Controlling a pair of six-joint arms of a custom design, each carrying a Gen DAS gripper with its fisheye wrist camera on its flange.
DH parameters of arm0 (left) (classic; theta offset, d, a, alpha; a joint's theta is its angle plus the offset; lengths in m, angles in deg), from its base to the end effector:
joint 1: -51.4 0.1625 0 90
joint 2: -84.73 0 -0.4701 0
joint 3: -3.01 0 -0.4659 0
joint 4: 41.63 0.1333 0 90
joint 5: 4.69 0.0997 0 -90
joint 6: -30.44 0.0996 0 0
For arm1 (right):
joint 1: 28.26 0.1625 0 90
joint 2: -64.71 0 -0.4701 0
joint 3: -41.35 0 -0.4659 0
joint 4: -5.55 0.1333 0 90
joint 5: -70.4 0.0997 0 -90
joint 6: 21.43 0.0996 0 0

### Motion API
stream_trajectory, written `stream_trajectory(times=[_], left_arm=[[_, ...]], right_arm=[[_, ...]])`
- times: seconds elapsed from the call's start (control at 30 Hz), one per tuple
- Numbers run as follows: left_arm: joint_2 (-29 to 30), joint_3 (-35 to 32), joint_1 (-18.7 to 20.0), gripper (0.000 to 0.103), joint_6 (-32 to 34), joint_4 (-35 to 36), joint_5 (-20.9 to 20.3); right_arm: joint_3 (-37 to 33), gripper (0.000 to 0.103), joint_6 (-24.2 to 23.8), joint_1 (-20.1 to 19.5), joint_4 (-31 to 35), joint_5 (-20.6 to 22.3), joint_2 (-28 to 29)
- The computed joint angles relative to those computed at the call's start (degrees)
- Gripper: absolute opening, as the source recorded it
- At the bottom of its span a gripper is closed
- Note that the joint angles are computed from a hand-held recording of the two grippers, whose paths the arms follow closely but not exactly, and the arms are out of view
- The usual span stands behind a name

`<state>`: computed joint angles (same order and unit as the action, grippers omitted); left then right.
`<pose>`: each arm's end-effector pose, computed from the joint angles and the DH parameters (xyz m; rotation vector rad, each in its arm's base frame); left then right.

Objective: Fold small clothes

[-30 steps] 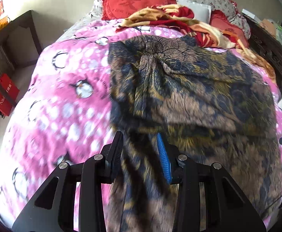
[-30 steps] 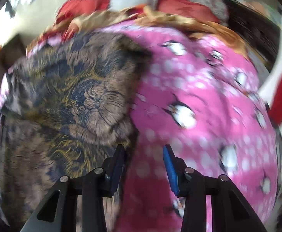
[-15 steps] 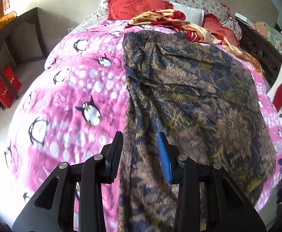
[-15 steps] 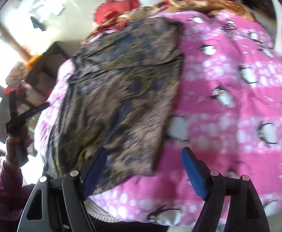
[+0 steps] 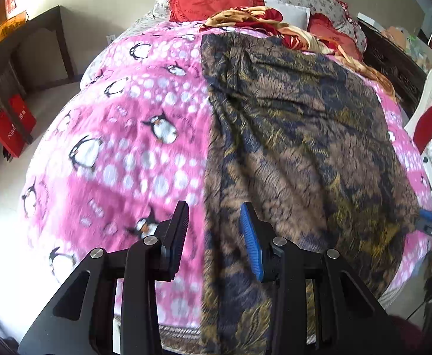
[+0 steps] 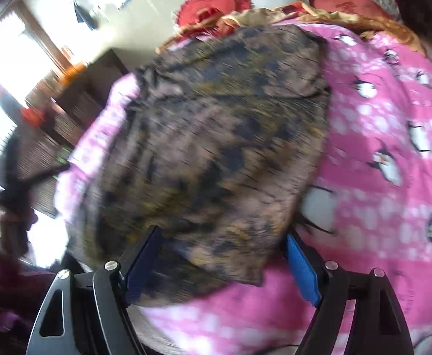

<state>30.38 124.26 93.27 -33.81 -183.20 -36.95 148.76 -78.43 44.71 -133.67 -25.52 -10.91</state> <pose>-0.2561 -0.5217 0.0383 -0.1491 2.2350 -0.8560 -0.0691 -0.6456 0.3078 0.9579 -2.7003 0.2615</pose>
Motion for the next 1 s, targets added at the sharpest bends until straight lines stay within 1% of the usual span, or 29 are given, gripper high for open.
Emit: stream_trajectory(times=[0.03,0.07,0.1,0.17,0.2,0.3,0.37,0.43,0.47,0.53,0.57,0.63,0.67,0.77,0.8,0.83,0.93,0.97,1.0], left_arm=[[-0.38,0.62,-0.31,0.036,-0.47,0.29,-0.07],[-0.54,1.02,-0.43,0.036,-0.63,0.1,-0.08],[-0.8,1.51,-0.53,0.036,-1.29,0.13,-0.06],[-1.1,1.87,-0.42,0.036,-2.0,0.23,-0.32],[-1.18,2.01,-0.26,0.036,-2.22,0.06,-0.58],[-0.96,1.99,0.32,0.036,-2.59,-0.62,-1.55],[-0.69,1.75,0.46,0.036,-2.9,-0.63,-2.14],[-0.55,1.66,0.1,0.036,-2.69,-0.84,-2.24],[-0.6,1.67,-0.08,0.036,-2.65,-0.57,-2.07],[-0.8,1.59,-0.24,0.036,-2.91,0.76,-1.84],[-0.93,1.53,-0.27,0.036,-3.31,1.64,-1.74],[-1.4,1.67,-0.26,0.036,-4.62,3.29,-1.26],[-1.66,1.9,-0.12,0.036,-4.93,3.26,-1.24],[-1.95,2.32,0.48,0.036,-5.1,2.05,-1.63],[-1.91,2.36,0.7,0.036,-5.09,1.56,-1.75],[-1.71,2.29,1.01,0.036,-4.87,0.86,-1.94],[-0.96,1.75,1.39,0.036,-3.94,-0.73,-2.65],[-0.84,1.63,1.43,0.036,-3.46,-1.09,-2.84],[-0.57,1.29,1.35,0.036,-2.71,-1.19,-2.99]], right_arm=[[0.58,0.08,-1.08,-0.39,-1.14,-0.41,-0.52],[0.59,0.08,-1.7,-1.25,-0.55,0.88,-1.37],[0.31,0.08,-1.81,-2.3,1.36,2.88,-2.35],[-1.05,0.08,-1.93,-4.25,5.32,5.37,-3.71],[-0.65,0.08,-2.27,-4.8,4.37,5.58,-4.39],[1.49,0.08,-5.24,-5.32,-4.64,4.41,-4.38],[1.49,0.078,-6.65,-4.91,-6.91,3.09,-2.98],[1.97,0.074,-8.72,-3.81,-10.63,0.53,-1.11],[1.99,0.072,-9.95,-3.47,-10.93,0.12,-0.45],[2.21,0.072,-11.54,-2.96,-11.23,0.05,0.34],[2.24,0.072,-12.14,-2.68,-10.64,0.02,0.47],[1.77,0.072,-12.85,-2.67,-6.84,0.94,-0.32],[1.92,0.072,-13.7,-2.93,-6.75,1.58,-0.95],[2.89,0.072,-16.46,-3.47,-13.11,-0.87,-2.29],[2.7,0.072,-16.54,-3.84,-14.08,-1.34,-2.45],[2.3,0.069,-16.3,-4.08,-15.24,-2.24,-2.21],[2.03,0.067,-15.12,-4.23,-15.58,-3.22,-1.1],[2.51,0.067,-16.13,-4.18,-15.91,-3.23,-0.93],[3.61,0.067,-17.82,-3.96,-17.76,-3.64,-0.49]])
